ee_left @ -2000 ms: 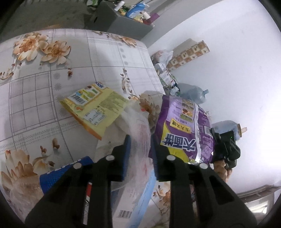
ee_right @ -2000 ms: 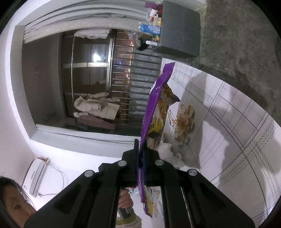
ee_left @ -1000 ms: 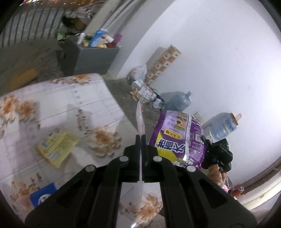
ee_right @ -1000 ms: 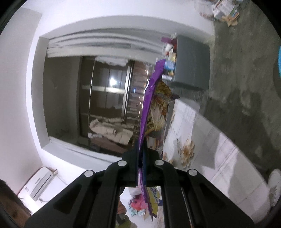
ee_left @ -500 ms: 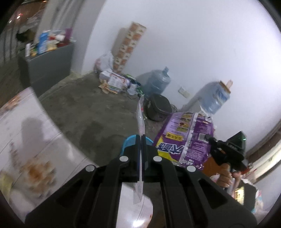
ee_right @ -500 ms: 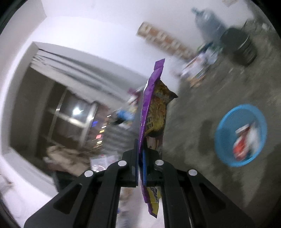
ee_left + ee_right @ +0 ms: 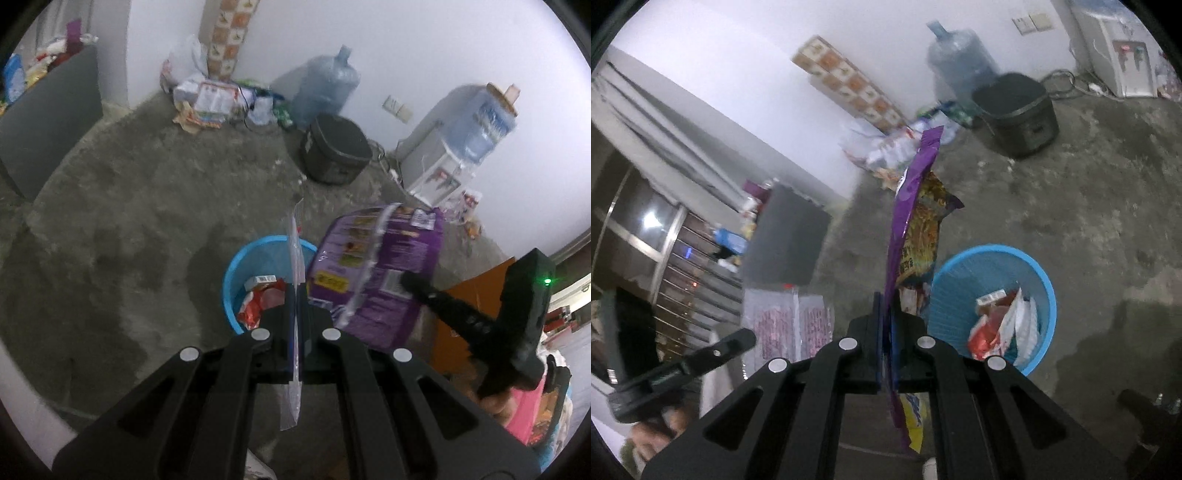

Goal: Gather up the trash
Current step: 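Carry the items over the wastebasket and open both tools to drop them, then move both open tools back toward the table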

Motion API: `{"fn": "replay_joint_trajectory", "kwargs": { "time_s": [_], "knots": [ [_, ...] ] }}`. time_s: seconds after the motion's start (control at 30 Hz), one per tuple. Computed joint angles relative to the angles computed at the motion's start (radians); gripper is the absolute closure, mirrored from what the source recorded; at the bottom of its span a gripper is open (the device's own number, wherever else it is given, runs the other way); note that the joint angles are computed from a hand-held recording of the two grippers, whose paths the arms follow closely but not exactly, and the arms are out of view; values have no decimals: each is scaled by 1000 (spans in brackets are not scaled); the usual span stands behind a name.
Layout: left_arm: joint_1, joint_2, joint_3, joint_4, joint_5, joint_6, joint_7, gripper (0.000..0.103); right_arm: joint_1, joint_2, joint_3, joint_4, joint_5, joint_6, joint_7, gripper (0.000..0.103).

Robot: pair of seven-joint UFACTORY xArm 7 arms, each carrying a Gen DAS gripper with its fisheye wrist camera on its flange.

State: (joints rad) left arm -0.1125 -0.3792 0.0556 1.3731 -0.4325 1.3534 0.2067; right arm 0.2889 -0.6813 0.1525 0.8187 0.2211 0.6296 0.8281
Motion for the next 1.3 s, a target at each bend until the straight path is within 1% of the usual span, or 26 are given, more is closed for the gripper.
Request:
{"fn": "replay_joint_trajectory", "kwargs": {
  "time_s": [0.13,0.17,0.2,0.23,0.27,0.3,0.33,0.37,0.4,0.43,0.47,0.5,0.57,0.67,0.77,0.8,0.87,0.97,1.0,1.07,1.13,1.17,1.3],
  "knots": [
    [-15,45,-36,-48,-6,-74,-24,103,2,60,-3,-66,9,-92,-5,99],
    [-19,66,-45,-57,-8,-93,-35,97,14,79,-14,-91,20,-119,-20,99],
    [-21,92,-54,-68,-4,-114,-47,91,20,91,-21,-108,27,-126,-25,98],
    [-23,108,-67,-87,8,-134,-67,76,27,115,-34,-124,40,-120,-29,97],
    [-23,123,-78,-103,25,-148,-89,68,37,140,-48,-136,61,-104,-32,90],
    [-23,134,-85,-119,41,-155,-106,68,46,170,-71,-151,95,-60,-27,85],
    [-24,143,-89,-128,60,-152,-118,68,39,173,-71,-162,108,-38,-10,84],
    [-24,143,-93,-140,77,-149,-129,68,35,163,-74,-189,126,-34,2,84],
    [-24,132,-87,-156,75,-149,-123,68,32,137,-74,-225,147,-52,17,83],
    [-26,125,-81,-164,65,-147,-112,67,27,107,-72,-254,157,-65,30,79],
    [-27,116,-76,-169,59,-145,-102,65,23,81,-69,-272,158,-70,41,68],
    [-26,112,-73,-169,61,-143,-97,64,11,52,-61,-289,146,-68,55,64],
    [-21,105,-67,-158,62,-134,-97,64,0,3,-50,-309,122,-54,74,64],
    [-15,82,-59,-134,68,-115,-94,64,1,-49,-47,-327,117,-42,103,64],
    [-11,56,-47,-97,76,-85,-73,63,-6,-96,-44,-330,95,-19,125,64],
    [-9,43,-42,-82,80,-70,-66,62,-9,-111,-37,-323,84,2,134,64],
    [-4,19,-34,-52,87,-43,-56,57,-11,-128,-20,-296,61,53,151,64],
    [5,-24,-5,5,92,16,-23,56,-14,-126,16,-204,10,152,169,63],
    [12,-42,5,22,95,31,-15,56,-14,-120,32,-164,-7,185,174,57],
    [30,-84,30,55,104,51,-5,49,-22,-99,75,-64,-55,261,189,47],
    [44,-119,58,90,109,76,2,46,-17,-71,108,27,-96,316,182,40],
    [51,-134,73,112,114,90,9,43,-15,-52,128,83,-120,343,174,34],
    [83,-187,134,200,151,142,32,35,0,4,196,244,-189,378,144,22]
  ]
}}
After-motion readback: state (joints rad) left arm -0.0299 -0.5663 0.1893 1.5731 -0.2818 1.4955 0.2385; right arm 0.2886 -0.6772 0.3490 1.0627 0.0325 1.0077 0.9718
